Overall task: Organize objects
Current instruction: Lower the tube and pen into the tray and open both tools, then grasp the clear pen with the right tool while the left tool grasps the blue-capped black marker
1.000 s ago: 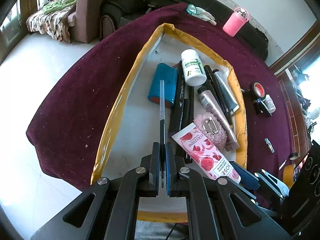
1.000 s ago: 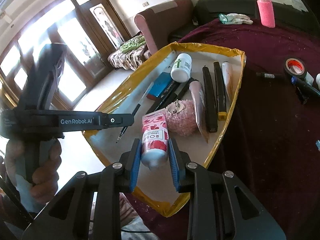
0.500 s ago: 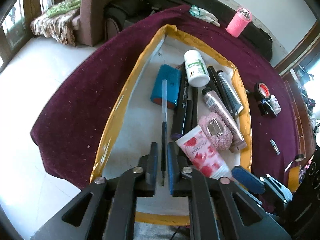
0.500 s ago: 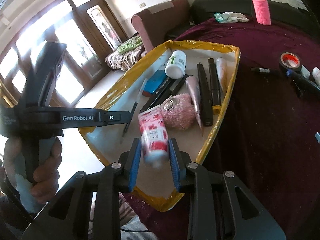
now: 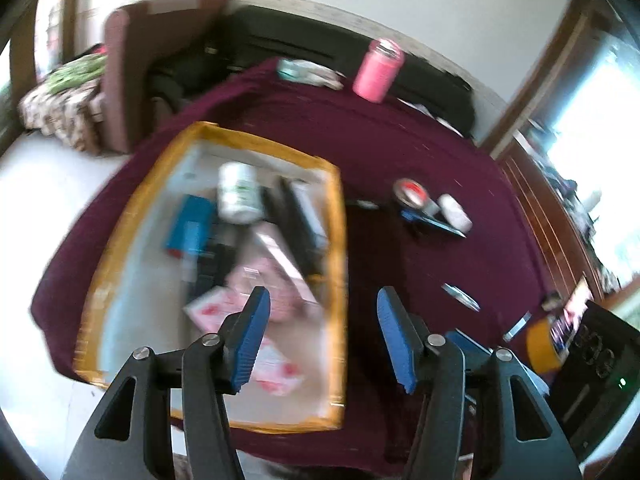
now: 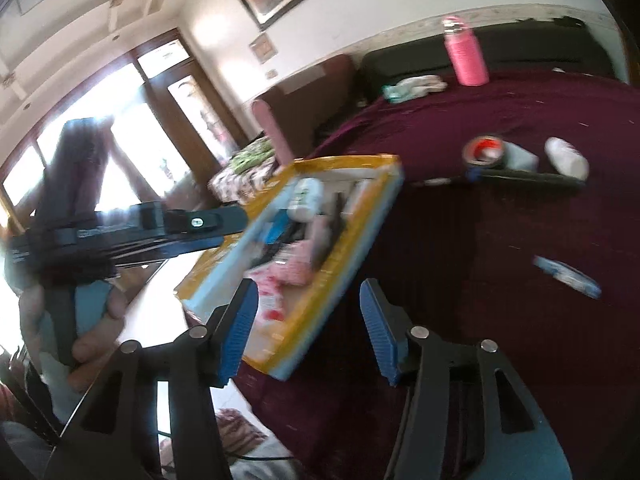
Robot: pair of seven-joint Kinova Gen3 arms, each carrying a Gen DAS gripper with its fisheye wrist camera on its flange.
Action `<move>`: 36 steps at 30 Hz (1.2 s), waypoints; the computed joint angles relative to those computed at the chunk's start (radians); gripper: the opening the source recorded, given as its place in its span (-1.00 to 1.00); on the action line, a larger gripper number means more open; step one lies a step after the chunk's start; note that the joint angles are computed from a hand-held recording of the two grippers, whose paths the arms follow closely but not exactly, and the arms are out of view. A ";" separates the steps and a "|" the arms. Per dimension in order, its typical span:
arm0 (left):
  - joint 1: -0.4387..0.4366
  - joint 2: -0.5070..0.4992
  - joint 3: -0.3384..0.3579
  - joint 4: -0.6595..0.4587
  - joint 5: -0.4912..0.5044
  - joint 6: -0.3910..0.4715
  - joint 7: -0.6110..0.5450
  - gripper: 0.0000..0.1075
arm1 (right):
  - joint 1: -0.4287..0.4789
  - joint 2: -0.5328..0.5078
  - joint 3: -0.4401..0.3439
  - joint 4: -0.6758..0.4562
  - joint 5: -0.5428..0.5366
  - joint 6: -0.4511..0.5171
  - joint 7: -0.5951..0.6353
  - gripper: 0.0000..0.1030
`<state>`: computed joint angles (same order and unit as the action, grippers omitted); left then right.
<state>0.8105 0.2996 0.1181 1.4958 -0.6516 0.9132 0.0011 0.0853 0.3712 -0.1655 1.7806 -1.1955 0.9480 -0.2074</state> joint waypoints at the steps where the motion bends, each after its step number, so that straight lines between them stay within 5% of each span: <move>1: -0.009 0.025 0.011 -0.026 0.014 -0.011 -0.030 -0.07 | 0.005 0.000 0.009 0.002 0.006 -0.007 -0.005 0.02; 13: -0.019 0.199 -0.024 -0.280 0.210 -0.004 -0.314 -0.08 | 0.073 0.013 0.041 -0.066 0.079 -0.151 -0.113 0.01; 23: -0.073 0.301 -0.049 -0.456 0.369 0.056 -0.519 -0.08 | -0.013 0.125 0.061 -0.270 0.413 -0.191 -0.419 0.01; 32: -0.087 0.427 -0.077 -0.682 0.401 0.184 -0.661 -0.08 | 0.032 0.116 -0.032 -0.229 0.518 -0.248 -0.451 -0.77; 36: -0.094 0.512 -0.093 -0.851 0.414 0.276 -0.725 -0.08 | 0.052 0.110 -0.057 -0.208 0.515 -0.276 -0.451 -0.93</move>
